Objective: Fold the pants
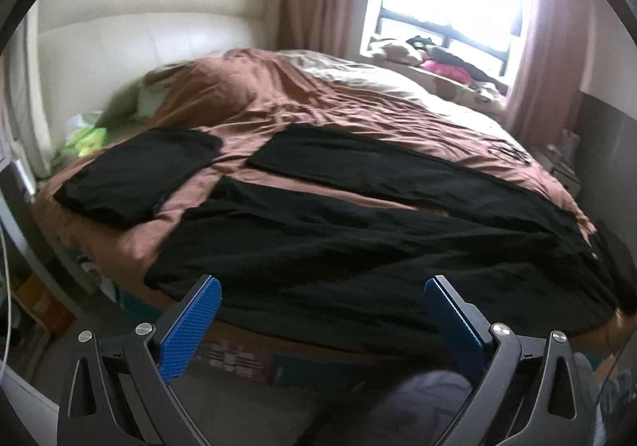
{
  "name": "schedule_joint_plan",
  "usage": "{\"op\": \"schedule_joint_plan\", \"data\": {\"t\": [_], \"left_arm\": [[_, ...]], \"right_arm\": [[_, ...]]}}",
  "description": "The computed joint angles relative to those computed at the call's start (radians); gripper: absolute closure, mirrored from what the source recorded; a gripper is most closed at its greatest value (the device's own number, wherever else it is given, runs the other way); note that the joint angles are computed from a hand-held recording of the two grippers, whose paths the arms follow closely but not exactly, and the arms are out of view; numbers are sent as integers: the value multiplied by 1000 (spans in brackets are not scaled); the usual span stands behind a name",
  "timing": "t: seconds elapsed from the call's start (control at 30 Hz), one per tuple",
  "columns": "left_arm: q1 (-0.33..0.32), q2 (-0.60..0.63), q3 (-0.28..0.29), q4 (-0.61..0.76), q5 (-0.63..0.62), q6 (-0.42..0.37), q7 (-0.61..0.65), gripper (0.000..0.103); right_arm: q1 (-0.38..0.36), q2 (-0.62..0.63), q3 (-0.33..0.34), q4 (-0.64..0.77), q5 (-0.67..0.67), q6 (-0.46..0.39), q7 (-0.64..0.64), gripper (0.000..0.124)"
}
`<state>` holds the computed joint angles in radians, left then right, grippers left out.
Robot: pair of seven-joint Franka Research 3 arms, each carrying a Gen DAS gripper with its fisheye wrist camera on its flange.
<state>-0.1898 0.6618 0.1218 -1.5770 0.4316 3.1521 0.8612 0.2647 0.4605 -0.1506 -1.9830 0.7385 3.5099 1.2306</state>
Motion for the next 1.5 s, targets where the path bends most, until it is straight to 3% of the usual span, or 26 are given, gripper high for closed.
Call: {"op": "schedule_joint_plan", "data": {"t": [0.17,0.27,0.3,0.4,0.47,0.63,0.7,0.8,0.87,0.93,1.03,1.13,1.2,1.27,1.4,1.5], "left_arm": [[10,11,29,5,-22,-19,-47,0],[17,24,41,17,-30,-43,-81,0],[28,30,36,21,-35,-48,-91,0],[82,41,-12,21,-53,-48,-94,0],[91,48,-14,24,-65,-54,-110,0],[169,79,-91,39,-116,-49,-108,6],[214,101,-139,51,-149,-36,-103,12],[279,142,-217,86,-198,-31,-83,12],[298,176,-243,128,-224,-51,-74,13],[312,204,-263,160,-244,-63,-62,13],[329,243,-291,209,-272,-89,-41,14],[343,293,-317,276,-302,-122,-19,25],[341,317,-313,314,-326,-151,-25,43],[337,329,-303,332,-348,-160,-41,56],[299,315,-226,325,-353,-141,-110,83],[291,310,-199,331,-339,-124,-141,89]], "right_arm": [[54,37,-71,57,55,-52,-17,21],[113,71,-154,106,86,-110,-10,21],[138,77,-190,104,60,-124,27,21],[294,151,-403,159,89,-254,70,21],[304,171,-437,179,60,-301,111,21],[174,166,-325,232,18,-343,136,21],[113,174,-274,263,7,-361,144,21],[44,185,-220,299,-14,-390,164,22],[-2,195,-185,329,-31,-426,175,38],[-56,209,-139,370,-45,-475,181,46],[-124,224,-80,412,-60,-509,191,46],[-148,244,-70,446,-99,-526,235,46],[-162,252,-63,458,-124,-531,262,46],[-177,266,-53,471,-143,-531,294,46],[-221,270,-14,466,-161,-515,343,46],[-240,275,-8,470,-186,-515,397,46]]}}
